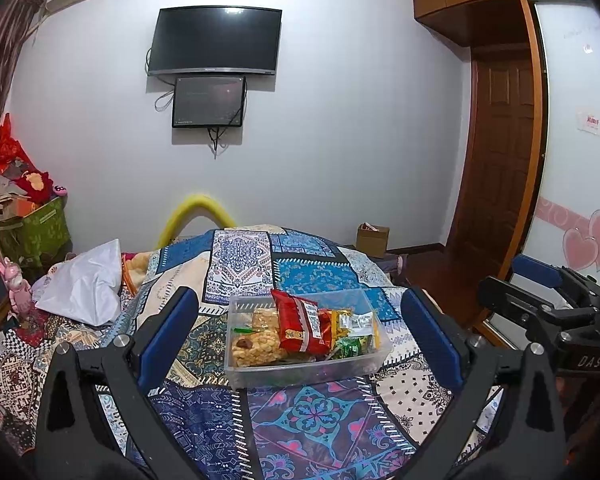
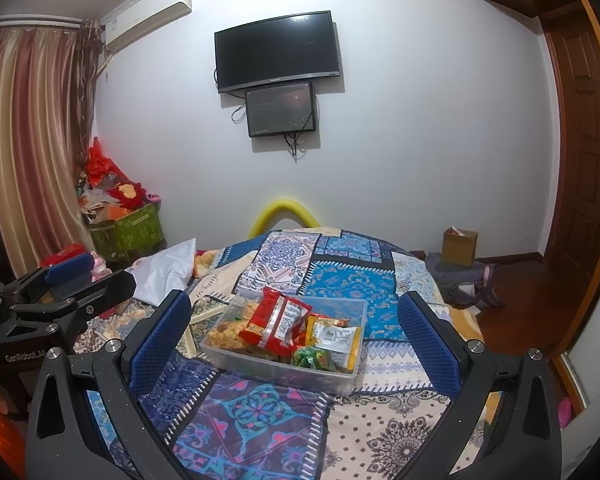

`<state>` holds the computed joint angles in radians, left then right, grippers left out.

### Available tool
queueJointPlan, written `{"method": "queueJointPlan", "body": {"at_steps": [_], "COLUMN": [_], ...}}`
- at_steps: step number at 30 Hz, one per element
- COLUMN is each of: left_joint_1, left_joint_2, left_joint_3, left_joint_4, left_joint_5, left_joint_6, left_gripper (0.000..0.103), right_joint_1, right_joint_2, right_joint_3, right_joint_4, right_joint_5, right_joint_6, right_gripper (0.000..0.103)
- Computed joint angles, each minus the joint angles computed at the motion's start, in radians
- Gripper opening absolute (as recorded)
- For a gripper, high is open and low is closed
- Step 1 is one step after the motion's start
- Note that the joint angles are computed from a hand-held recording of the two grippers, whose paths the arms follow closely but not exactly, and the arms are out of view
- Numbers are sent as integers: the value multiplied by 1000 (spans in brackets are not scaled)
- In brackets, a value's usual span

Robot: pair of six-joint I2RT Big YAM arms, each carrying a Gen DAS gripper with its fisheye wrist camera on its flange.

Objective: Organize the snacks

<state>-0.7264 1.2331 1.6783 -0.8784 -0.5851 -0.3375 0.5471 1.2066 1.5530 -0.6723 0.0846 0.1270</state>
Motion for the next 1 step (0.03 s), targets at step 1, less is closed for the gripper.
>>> {"method": "queueJointPlan", "body": {"at_steps": [1], "left_joint_1": [2], "left_joint_2": [0], "left_joint_3": [-1], "left_joint_4": [-2], "left_joint_5": [4], "left_joint_6": [-4], "left_gripper": [103], "right_joint_1": [0], "right_joint_2": [2], "right_joint_3": [2], "right_joint_4": [-2], "right_joint_5": [0], "right_joint_6": [0], "right_gripper": [103]}}
